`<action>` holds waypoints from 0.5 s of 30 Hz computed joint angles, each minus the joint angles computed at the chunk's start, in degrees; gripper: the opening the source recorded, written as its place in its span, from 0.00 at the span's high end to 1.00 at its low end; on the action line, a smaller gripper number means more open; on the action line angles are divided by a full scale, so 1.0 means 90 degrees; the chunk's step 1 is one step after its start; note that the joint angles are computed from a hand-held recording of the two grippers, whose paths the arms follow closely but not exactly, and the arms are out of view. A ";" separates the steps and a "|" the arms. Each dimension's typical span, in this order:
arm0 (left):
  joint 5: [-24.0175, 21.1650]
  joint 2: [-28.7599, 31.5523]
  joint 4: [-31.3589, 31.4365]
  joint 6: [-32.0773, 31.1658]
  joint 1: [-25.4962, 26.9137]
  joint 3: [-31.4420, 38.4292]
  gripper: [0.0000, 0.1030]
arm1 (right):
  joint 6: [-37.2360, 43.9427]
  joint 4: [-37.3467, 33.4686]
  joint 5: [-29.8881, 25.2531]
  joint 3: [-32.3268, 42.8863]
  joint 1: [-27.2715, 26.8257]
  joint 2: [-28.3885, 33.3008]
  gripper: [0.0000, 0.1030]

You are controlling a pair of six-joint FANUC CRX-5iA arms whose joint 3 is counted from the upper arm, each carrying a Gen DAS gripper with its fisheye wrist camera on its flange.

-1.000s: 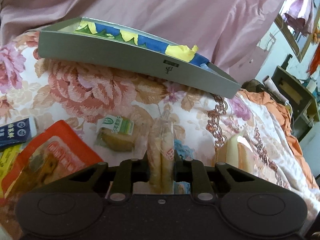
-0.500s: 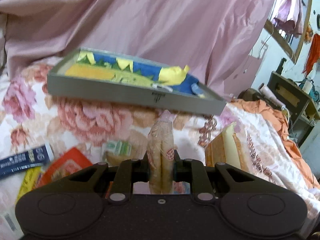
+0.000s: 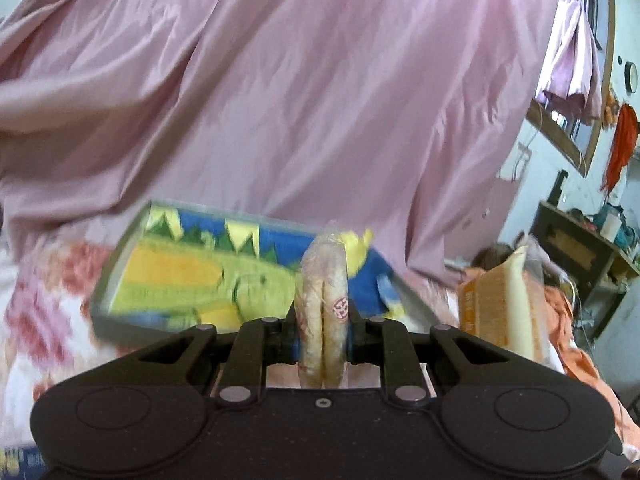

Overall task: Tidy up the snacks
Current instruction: 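Carry both snacks over the grey tray and open both tools to drop them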

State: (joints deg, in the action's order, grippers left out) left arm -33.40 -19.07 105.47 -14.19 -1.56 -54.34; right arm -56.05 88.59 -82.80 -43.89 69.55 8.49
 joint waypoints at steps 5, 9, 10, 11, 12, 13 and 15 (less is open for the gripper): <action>0.0604 0.0584 0.1494 -0.1406 -0.0902 0.0635 0.80 | -0.0555 0.0949 0.0231 -0.0252 -0.0810 -0.0238 0.46; 0.0601 0.1188 0.2001 -0.1937 -0.1123 0.1085 0.80 | -0.1027 0.1758 0.0625 -0.0418 -0.1541 -0.0292 0.46; 0.0581 0.1337 0.2082 -0.2006 -0.1148 0.1178 0.80 | -0.1130 0.1978 0.0726 -0.0427 -0.1739 -0.0272 0.46; 0.0568 0.1473 0.2081 -0.1984 -0.1147 0.1261 0.80 | -0.1200 0.2143 0.0806 -0.0399 -0.1892 -0.0232 0.46; 0.0534 0.1582 0.2022 -0.1897 -0.1119 0.1319 0.80 | -0.1269 0.2329 0.0916 -0.0383 -0.2064 -0.0202 0.46; 0.0483 0.1692 0.1916 -0.1768 -0.1070 0.1379 0.80 | -0.1326 0.2506 0.1024 -0.0365 -0.2217 -0.0165 0.46; 0.0413 0.1918 0.1707 -0.1546 -0.0978 0.1495 0.80 | -0.1337 0.2775 0.1311 -0.0316 -0.2480 -0.0095 0.46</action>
